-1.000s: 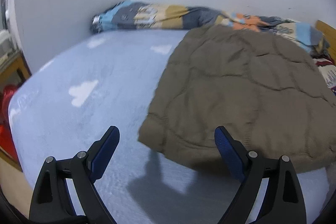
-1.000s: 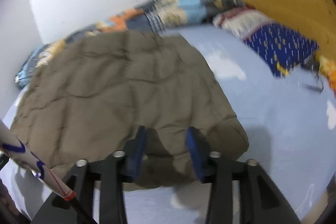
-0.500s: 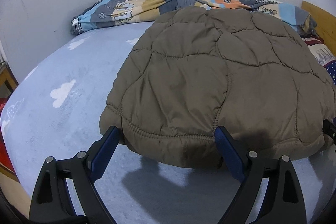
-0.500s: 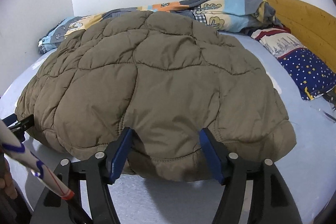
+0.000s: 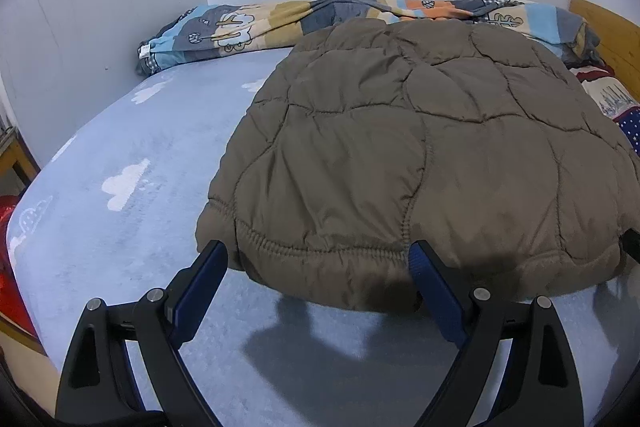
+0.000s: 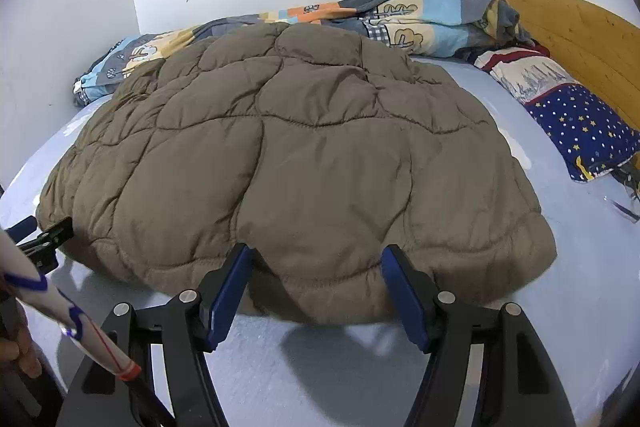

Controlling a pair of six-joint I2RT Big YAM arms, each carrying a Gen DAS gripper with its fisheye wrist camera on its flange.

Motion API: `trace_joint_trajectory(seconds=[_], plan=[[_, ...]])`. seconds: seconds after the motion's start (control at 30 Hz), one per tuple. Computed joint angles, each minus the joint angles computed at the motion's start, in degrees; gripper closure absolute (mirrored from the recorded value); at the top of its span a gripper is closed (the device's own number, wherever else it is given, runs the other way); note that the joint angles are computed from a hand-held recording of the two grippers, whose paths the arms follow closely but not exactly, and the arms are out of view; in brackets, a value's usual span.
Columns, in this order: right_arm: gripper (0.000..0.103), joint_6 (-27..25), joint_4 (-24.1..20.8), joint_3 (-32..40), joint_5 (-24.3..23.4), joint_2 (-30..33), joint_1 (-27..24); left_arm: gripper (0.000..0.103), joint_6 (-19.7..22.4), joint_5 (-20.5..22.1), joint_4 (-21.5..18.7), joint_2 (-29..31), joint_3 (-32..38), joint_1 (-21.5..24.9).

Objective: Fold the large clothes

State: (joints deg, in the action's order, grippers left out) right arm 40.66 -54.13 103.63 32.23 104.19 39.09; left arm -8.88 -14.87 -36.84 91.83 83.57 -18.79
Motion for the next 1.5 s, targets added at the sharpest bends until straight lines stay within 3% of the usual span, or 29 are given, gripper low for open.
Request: trace_joint_trajectory(seconds=[0.17, 0.3, 0.4, 0.53, 0.73, 0.8, 0.93, 1.03, 1.13, 1.5], plan=[[0.031, 3.4, -1.6, -0.3, -0.6, -1.2, 1.3, 0.011, 0.2, 1.1, 0.0, -3.2, -1.6, -0.7], [0.031, 6.3, -3.8, 0.3, -0.1, -2.5, 2.9, 0.011, 0.9, 1.1, 2.3, -7.8, -3.9, -1.9], [0.031, 7.4, -5.9, 1.8, 1.2, -3.1, 4.4, 0.011, 0.0, 1.4, 1.1, -10.8, -3.9, -2.8], [0.030, 8.7, -11.0, 6.5, 4.7, -3.2, 6.8, 0.011, -0.5, -0.5, -3.0, -13.7, -1.5, -4.7], [0.013, 6.9, -15.2, 14.9, 13.7, -4.0, 12.2, 0.010, 1.0, -7.7, -4.5, -18.2, 1.4, -7.9], [0.010, 7.0, -17.9, 18.8, 17.8, -3.4, 14.4, 0.010, 1.6, -7.7, -3.6, -20.4, 1.5, -8.5], [0.006, 6.1, -19.1, 22.8, 22.6, -3.0, 17.3, 0.010, -0.3, -6.1, -5.9, -22.9, 2.7, -8.6], [0.005, 6.4, -17.6, 22.9, 23.7, -3.5, 18.6, 0.010, -1.1, -7.7, -7.7, -24.0, 2.9, -9.0], [0.005, 6.5, -19.0, 24.5, 25.0, -2.4, 19.2, 0.010, -1.4, -8.5, -8.0, -24.8, 1.7, -8.9], [0.005, 7.9, -20.4, 25.1, 22.5, -1.3, 18.7, 0.010, -1.4, -8.8, -10.3, -24.4, 0.8, -7.7]])
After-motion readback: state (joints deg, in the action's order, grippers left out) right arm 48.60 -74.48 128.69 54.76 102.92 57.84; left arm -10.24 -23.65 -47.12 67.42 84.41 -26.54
